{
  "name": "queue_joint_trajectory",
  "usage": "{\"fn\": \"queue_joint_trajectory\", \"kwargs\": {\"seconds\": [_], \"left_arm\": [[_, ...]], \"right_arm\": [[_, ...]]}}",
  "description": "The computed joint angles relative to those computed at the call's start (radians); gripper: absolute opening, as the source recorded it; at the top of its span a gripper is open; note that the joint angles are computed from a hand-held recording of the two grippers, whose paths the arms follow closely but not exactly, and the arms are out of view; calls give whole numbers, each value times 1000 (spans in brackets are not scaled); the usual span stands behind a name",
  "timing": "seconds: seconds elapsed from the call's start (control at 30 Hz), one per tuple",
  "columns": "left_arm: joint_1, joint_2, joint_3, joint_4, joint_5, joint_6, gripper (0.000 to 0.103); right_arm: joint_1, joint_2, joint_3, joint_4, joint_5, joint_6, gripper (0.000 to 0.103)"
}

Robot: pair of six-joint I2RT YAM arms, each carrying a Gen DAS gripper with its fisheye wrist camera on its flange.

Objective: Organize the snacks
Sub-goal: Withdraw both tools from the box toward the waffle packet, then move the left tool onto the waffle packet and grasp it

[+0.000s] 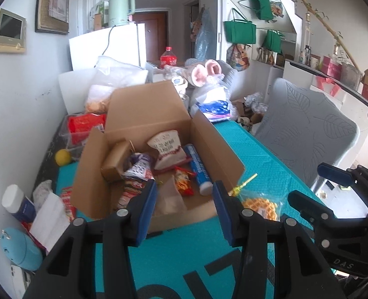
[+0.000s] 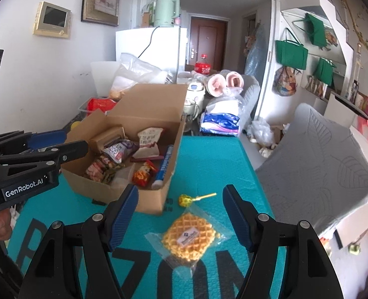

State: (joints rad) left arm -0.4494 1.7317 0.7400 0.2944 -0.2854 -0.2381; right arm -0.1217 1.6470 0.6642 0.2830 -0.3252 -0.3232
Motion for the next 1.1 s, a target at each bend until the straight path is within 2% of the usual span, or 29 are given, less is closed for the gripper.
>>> {"fn": "queue_joint_trajectory", "kwargs": {"seconds": [0.17,0.53,0.83,1.1], "left_arm": [[-43,52,-17,43,11,-17,46],[-116,226,54,51,29,-71,46],[-155,327,157,-1,56,-97,46],[-180,464,347,-101,105,-83,46]], "right_arm": [[-36,43,-27,19,-9,-14,71],[-125,187,-43,68,-27,-57,71],[-211,309,19,51,-71,-107,71],[-285,397,110,-9,-86,-150,71]]}}
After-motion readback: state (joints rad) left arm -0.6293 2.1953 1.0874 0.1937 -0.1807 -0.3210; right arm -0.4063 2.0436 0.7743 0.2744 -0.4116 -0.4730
